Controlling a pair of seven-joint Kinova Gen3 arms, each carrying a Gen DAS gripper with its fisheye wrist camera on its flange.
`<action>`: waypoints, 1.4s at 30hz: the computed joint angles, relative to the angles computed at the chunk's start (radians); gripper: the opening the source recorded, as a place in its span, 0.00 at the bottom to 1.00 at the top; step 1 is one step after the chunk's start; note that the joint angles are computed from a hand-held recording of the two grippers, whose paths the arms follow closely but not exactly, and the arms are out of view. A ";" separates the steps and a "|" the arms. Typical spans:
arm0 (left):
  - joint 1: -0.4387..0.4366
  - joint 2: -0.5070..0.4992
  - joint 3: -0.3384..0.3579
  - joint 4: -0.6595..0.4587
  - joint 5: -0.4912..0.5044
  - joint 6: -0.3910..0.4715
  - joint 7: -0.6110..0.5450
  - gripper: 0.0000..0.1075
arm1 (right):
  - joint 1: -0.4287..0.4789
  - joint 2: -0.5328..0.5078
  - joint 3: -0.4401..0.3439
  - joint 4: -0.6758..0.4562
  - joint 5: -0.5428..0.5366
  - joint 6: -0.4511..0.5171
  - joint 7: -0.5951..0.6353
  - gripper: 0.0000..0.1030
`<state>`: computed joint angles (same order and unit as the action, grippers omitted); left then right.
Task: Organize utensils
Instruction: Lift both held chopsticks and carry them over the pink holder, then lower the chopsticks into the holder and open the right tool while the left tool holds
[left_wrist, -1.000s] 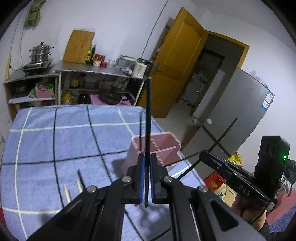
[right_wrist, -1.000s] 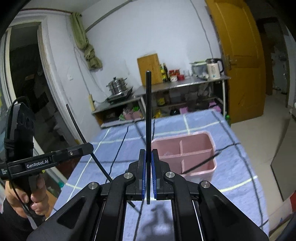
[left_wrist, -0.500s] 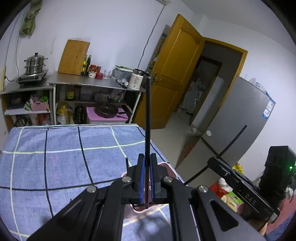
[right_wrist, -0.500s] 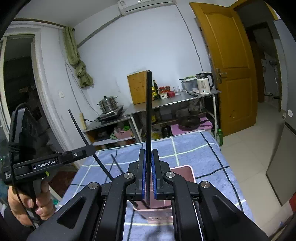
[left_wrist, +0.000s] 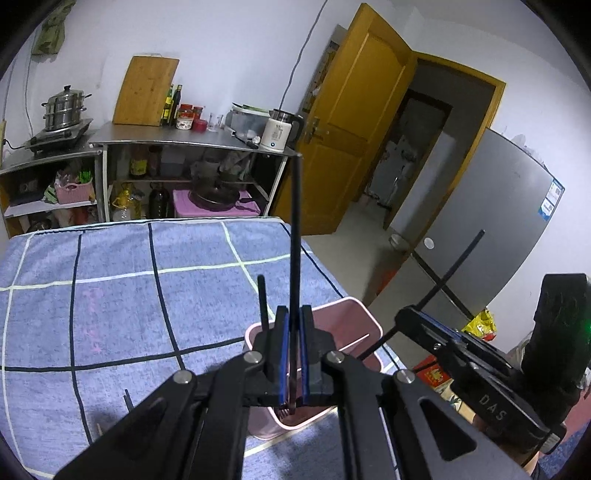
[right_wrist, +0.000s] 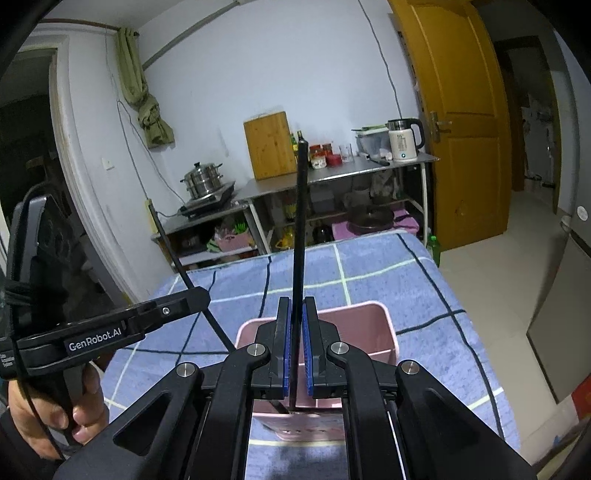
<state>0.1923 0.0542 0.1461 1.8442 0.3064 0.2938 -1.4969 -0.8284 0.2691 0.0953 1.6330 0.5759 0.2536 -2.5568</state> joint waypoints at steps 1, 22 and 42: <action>0.008 0.006 -0.003 -0.002 -0.025 -0.004 0.021 0.05 | 0.006 0.009 -0.006 -0.005 -0.004 0.004 0.007 0.05; -0.013 0.037 0.023 0.029 0.030 0.002 -0.043 0.05 | 0.026 0.077 -0.085 -0.093 0.061 0.146 0.074 0.05; -0.027 0.001 0.027 0.096 0.128 -0.003 -0.127 0.09 | 0.032 0.083 -0.069 -0.085 -0.094 0.155 0.191 0.11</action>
<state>0.1650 0.0553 0.1729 1.9406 0.4340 0.2905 -1.6239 -0.7965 0.3517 0.0265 1.5479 0.4822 0.4081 -2.3656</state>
